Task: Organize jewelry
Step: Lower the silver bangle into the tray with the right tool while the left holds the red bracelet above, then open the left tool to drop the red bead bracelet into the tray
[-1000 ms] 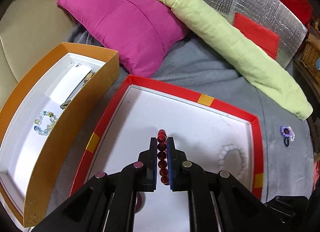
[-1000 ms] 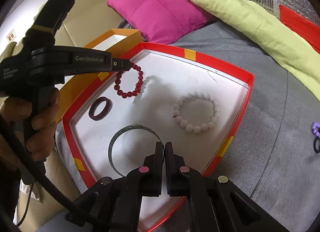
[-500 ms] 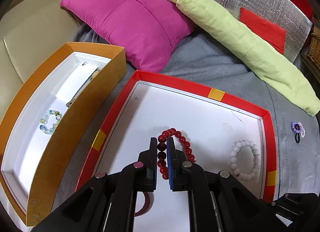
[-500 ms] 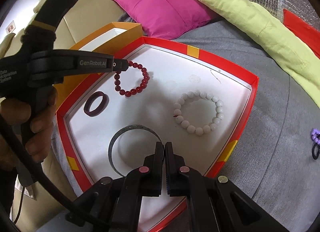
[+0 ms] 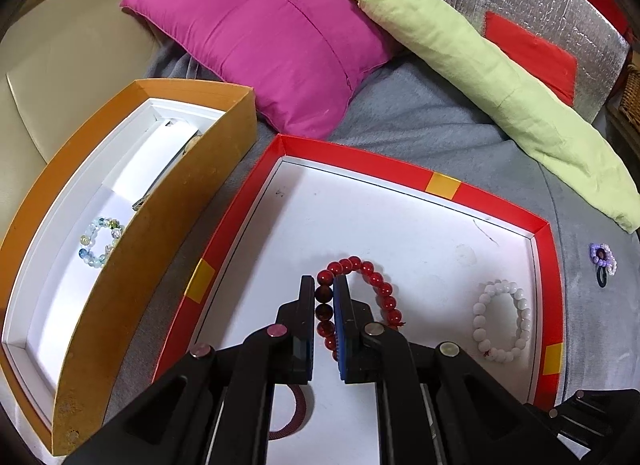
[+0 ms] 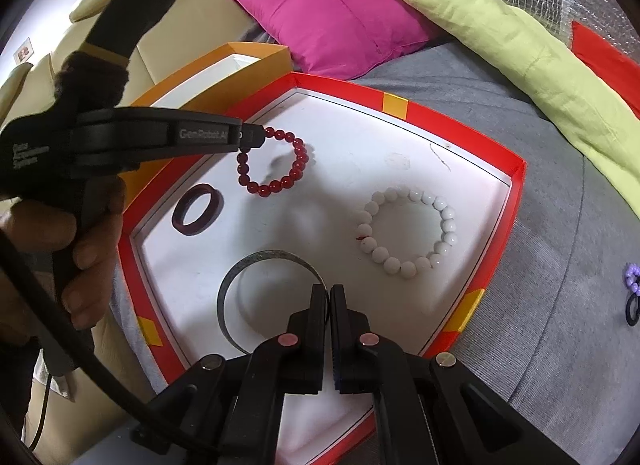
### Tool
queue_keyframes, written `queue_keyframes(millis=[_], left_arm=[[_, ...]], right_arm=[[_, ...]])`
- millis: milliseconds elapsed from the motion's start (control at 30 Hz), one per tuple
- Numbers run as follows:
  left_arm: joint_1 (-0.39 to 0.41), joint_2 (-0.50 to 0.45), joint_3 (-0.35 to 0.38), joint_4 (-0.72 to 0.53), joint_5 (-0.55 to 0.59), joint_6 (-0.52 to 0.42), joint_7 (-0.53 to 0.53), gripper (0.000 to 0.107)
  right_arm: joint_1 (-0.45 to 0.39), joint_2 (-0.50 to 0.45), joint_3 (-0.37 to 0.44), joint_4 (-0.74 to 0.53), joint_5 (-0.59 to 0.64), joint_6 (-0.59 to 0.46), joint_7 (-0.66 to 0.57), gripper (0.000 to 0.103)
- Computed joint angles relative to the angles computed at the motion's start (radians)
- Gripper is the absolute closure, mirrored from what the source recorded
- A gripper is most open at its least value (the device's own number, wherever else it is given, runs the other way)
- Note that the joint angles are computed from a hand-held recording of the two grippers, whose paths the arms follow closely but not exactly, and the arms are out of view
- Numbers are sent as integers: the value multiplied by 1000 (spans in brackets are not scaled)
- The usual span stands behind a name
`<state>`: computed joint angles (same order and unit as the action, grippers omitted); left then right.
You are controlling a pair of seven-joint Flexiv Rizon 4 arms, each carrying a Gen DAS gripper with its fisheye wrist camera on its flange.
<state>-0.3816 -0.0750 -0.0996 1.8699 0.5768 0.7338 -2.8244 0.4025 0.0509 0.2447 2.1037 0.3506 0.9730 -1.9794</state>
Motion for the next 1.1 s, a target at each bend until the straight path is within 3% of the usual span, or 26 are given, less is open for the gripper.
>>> queue_keyframes(millis=[1100], left_arm=[[-8, -17, 10, -20, 4, -38, -9, 97]], right_arm=[[-3, -9, 1, -26, 41, -8, -10, 97]])
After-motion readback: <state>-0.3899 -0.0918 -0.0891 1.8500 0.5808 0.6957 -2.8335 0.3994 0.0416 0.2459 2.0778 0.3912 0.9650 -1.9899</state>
